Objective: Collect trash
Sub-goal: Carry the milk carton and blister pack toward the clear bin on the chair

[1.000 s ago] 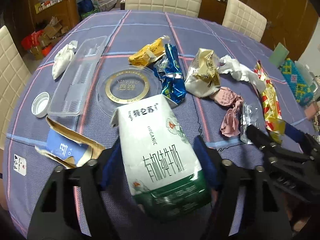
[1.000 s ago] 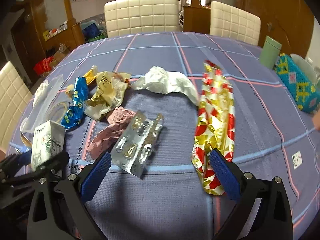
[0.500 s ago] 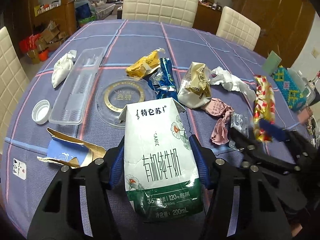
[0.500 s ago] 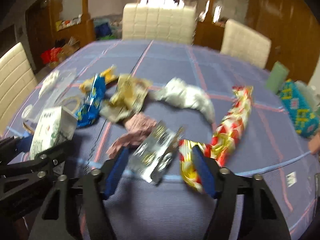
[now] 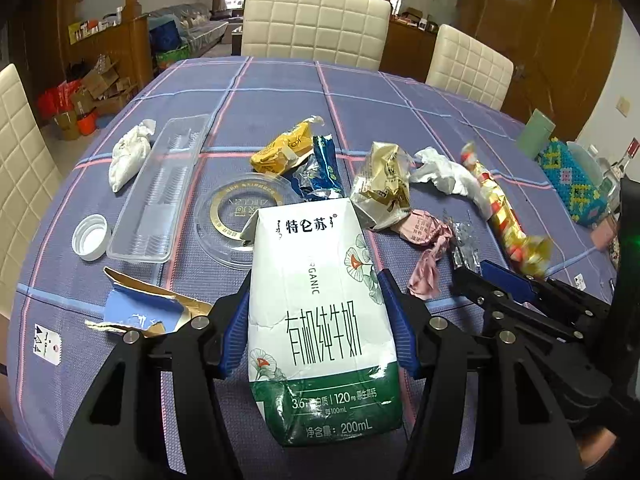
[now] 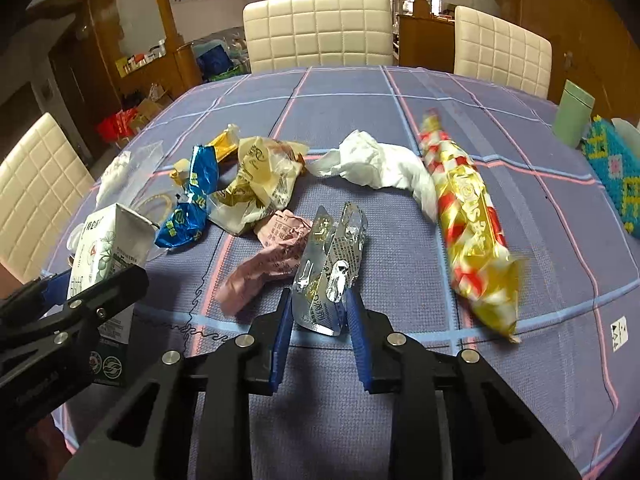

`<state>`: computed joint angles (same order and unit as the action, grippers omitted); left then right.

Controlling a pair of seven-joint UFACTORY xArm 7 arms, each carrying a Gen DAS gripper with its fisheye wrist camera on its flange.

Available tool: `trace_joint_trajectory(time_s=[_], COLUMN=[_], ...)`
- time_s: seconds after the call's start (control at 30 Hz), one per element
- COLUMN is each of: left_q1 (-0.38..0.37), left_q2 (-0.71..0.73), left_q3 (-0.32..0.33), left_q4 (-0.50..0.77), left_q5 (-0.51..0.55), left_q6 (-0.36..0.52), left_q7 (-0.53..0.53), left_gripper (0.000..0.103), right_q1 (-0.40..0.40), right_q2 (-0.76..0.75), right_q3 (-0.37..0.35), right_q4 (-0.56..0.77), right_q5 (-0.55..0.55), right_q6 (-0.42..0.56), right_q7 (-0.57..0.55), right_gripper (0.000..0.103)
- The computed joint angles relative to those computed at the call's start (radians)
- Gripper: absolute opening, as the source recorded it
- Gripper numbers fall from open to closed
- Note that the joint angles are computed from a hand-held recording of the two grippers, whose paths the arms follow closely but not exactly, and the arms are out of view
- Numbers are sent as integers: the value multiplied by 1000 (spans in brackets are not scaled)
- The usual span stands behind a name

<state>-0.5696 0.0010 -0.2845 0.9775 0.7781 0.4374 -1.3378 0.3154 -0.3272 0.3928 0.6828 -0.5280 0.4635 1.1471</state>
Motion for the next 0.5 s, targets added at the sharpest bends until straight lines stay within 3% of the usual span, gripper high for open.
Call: trace_joint_trajectory(time_s=[0.27, 0.5], left_q1=[16, 75], left_q2=[-61, -165], left_q3=[-18, -59], left_q4=[-37, -113], left_q5=[66, 100], left_q6=[1, 12], left_q7=[-64, -123], left_gripper=[59, 59], right_q1=[2, 36], right_q2=[-50, -24], right_q3=[48, 69], right_q4=[14, 62], right_q5=[-43, -50], right_q6=[48, 69], right_q7=[29, 2], right_gripper=[26, 26])
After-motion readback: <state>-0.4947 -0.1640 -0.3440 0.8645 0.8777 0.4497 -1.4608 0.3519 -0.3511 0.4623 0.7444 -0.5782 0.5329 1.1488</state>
